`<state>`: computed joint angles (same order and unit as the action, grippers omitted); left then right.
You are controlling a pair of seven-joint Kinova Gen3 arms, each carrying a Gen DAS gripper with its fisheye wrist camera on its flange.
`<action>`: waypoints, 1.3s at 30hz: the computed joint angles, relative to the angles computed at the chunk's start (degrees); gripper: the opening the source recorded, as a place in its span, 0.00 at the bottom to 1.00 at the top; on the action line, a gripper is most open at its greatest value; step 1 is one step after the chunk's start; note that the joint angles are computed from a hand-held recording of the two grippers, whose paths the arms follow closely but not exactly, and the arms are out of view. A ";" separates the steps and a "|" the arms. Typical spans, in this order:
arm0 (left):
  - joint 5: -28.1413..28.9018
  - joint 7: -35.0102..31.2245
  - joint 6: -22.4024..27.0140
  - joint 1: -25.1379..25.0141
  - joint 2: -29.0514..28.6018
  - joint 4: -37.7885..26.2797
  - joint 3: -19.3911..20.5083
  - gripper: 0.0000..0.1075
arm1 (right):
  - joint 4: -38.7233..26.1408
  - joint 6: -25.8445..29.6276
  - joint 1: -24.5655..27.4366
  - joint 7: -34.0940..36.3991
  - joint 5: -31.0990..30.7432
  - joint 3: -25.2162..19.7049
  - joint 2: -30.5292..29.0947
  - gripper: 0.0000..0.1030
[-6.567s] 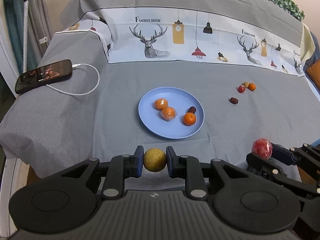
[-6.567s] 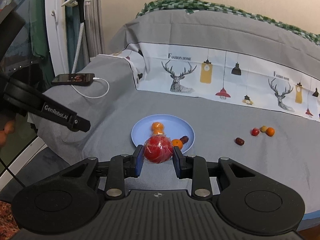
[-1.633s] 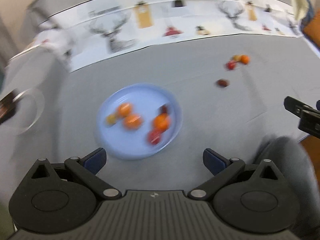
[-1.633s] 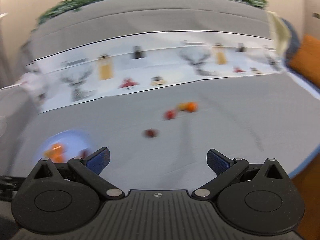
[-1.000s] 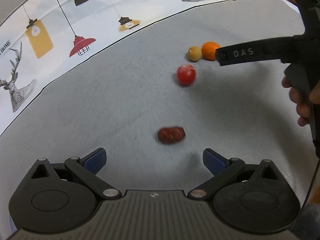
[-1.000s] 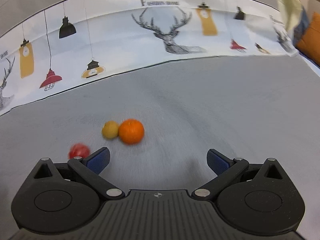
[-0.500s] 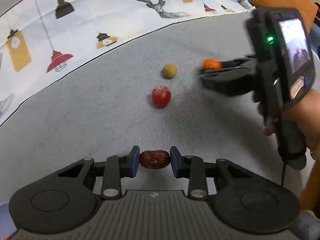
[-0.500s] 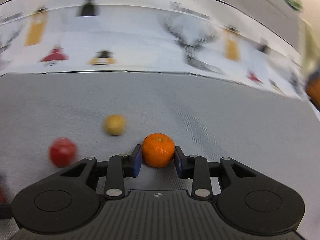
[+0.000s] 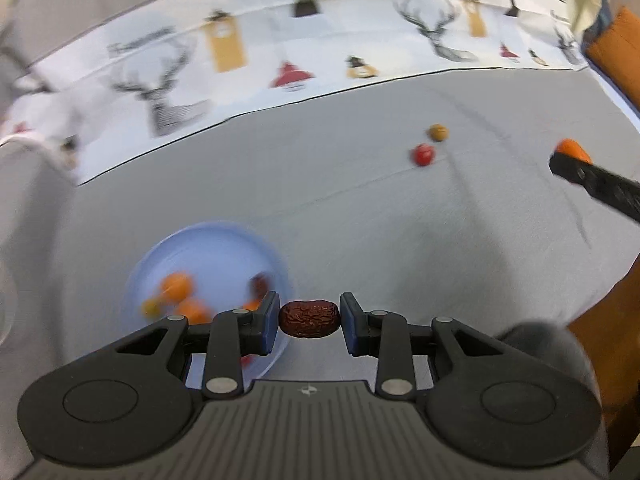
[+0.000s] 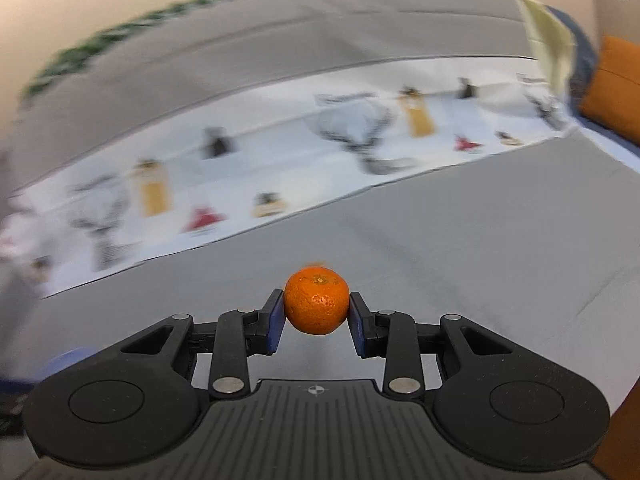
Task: Organize fruits
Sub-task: 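Carry the date and orange to the blue plate and open both tools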
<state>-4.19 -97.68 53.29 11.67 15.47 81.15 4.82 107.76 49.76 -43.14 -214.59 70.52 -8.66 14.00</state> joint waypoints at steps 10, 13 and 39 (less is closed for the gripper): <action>2.60 -5.59 2.01 -8.59 -16.23 13.15 -3.45 0.34 | -9.92 2.18 -11.13 10.52 -7.01 -6.77 -1.36 0.34; 4.56 -8.45 2.23 -10.95 -19.95 16.18 -5.00 0.34 | -13.13 4.53 -15.07 13.91 -8.43 -6.84 -0.16 0.34; 16.23 -21.68 2.58 -17.05 -31.92 24.39 -13.87 0.34 | -27.79 17.86 -30.49 30.41 -9.70 -2.87 6.38 0.34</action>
